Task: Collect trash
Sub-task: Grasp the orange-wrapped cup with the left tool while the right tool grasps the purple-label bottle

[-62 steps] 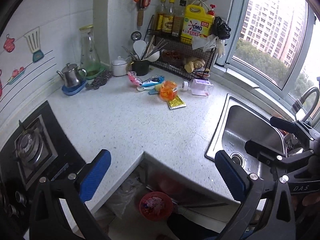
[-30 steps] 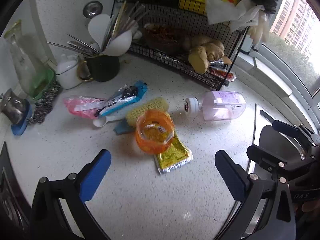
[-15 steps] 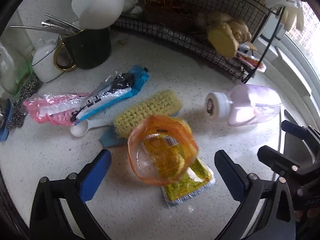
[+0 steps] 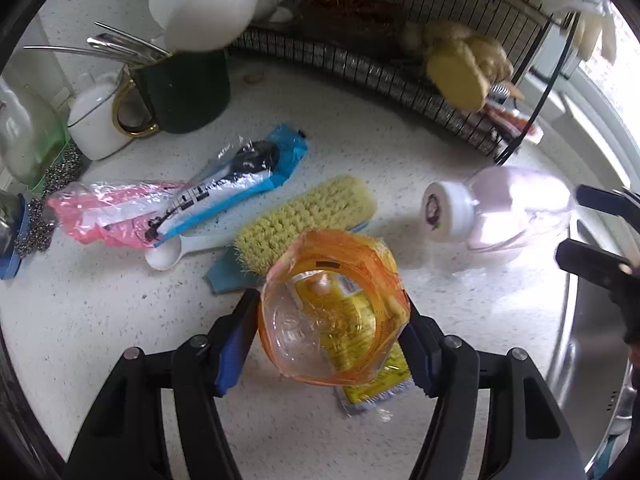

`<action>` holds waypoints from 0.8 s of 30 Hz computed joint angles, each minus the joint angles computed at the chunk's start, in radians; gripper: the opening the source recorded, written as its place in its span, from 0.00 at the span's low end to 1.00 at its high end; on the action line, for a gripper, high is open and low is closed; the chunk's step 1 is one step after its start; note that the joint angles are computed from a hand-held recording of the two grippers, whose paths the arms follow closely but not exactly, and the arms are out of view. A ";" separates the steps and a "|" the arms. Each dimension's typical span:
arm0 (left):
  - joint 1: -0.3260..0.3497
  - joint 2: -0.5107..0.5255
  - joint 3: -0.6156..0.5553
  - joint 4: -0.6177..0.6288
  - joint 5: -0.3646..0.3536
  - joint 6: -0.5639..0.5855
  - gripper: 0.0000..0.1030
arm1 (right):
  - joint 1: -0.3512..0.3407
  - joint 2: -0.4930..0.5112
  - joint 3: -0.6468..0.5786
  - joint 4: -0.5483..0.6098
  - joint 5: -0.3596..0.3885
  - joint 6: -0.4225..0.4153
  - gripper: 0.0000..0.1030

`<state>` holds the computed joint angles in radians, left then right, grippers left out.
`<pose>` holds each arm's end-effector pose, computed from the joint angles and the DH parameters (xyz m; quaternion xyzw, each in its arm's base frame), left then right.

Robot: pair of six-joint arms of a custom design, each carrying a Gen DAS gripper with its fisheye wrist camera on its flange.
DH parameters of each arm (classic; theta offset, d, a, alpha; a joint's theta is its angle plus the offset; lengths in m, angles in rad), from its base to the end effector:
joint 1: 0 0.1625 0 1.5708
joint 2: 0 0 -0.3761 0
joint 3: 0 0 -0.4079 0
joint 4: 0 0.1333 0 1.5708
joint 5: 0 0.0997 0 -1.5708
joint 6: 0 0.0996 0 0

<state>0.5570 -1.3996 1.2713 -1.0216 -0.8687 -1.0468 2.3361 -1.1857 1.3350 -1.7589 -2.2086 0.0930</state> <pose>-0.3442 -0.4472 0.4751 0.0567 0.9194 -0.1874 0.3412 0.5018 -0.4156 0.3743 0.3074 -0.8983 0.1472 0.2774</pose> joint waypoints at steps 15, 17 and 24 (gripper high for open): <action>-0.037 0.057 -0.108 0.014 -0.020 0.059 0.62 | -0.072 0.151 -0.241 0.196 0.170 -0.399 1.00; -0.036 0.052 -0.094 0.017 -0.022 0.052 0.62 | -0.075 0.169 -0.261 0.232 0.189 -0.430 1.00; -0.029 0.018 -0.040 0.033 -0.052 -0.011 0.62 | -0.071 0.196 -0.245 0.273 0.188 -0.444 0.77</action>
<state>0.5280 -1.3820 1.2315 -0.9884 -0.9211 -1.0573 2.2652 -0.9896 1.0897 -1.4856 -2.0204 -0.3513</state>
